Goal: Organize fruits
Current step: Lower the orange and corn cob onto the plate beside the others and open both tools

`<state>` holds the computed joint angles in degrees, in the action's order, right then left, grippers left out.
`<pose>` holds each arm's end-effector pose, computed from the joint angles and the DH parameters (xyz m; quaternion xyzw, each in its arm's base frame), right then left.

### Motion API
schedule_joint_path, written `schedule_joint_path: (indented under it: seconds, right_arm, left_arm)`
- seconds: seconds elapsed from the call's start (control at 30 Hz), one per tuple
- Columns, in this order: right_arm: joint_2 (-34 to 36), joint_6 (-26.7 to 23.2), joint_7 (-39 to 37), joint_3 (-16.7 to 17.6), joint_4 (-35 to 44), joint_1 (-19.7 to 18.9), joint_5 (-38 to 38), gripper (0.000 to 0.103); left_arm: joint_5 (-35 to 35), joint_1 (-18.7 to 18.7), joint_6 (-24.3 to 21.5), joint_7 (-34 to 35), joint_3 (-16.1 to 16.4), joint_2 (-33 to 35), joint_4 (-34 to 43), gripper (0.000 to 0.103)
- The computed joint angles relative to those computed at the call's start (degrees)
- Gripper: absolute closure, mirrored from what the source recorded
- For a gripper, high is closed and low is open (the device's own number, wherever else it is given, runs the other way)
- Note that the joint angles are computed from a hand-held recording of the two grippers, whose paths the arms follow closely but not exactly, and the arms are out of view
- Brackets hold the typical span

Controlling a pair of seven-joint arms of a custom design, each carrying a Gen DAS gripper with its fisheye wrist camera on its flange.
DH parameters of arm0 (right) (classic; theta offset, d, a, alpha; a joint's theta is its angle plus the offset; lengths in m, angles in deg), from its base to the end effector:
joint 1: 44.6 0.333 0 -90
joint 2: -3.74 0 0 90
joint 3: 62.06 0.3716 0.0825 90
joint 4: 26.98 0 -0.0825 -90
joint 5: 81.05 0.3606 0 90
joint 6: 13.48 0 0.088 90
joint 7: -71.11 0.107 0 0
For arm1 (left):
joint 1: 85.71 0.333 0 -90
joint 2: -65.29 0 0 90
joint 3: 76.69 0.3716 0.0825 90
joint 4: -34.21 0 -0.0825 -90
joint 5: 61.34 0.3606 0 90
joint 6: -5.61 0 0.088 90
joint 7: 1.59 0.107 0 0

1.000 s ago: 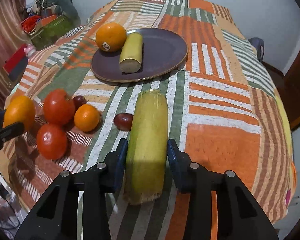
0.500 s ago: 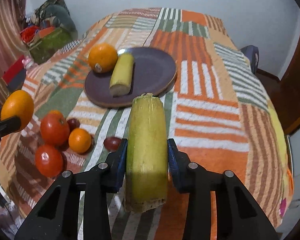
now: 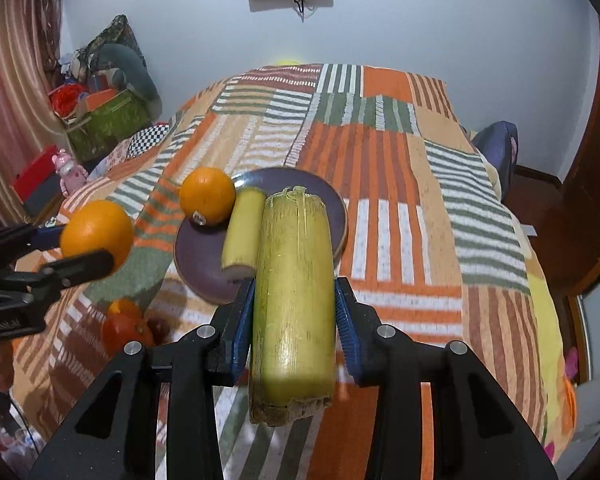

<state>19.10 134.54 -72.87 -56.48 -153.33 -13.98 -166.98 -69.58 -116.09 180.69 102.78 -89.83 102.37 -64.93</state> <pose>0.4362 0.3392 0.3317 -0.5564 0.7357 -0.2818 0.2640 0.5638 -0.4698 0.3553 -0.3629 0.8654 -0.3325 0.0945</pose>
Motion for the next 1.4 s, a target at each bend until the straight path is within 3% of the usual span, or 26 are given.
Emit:
schedule_joint_path:
  seconds: [0.37,0.73,0.9,1.2,1.4]
  right_arm:
    - [4.1,3.0,-1.5,-1.9,4.7,-1.7,-1.2,0.068]
    - [10.0,8.2,-9.2,-4.5,10.5,-2.5,3.5,0.068]
    - [12.2,13.1,-12.7,-6.5,11.7,-2.9,7.0,0.068]
    - [13.1,15.1,-16.2,-9.1,11.9,-1.0,10.5,0.068]
    - [13.2,15.4,-19.5,-9.7,11.9,-0.6,13.2,0.066]
  left_arm:
    - [3.8,-3.6,-9.1,-2.7,3.6,7.9,13.3,0.038]
    - [5.5,-3.2,-16.7,-3.3,2.8,13.9,23.3,0.038]
    - [5.6,-2.9,-19.5,-3.6,2.4,15.5,26.0,0.038]
    - [6.4,-3.6,-22.9,-4.8,3.0,17.5,29.3,0.038]
    - [4.2,-1.5,-23.7,-3.8,0.4,17.6,29.8,0.036]
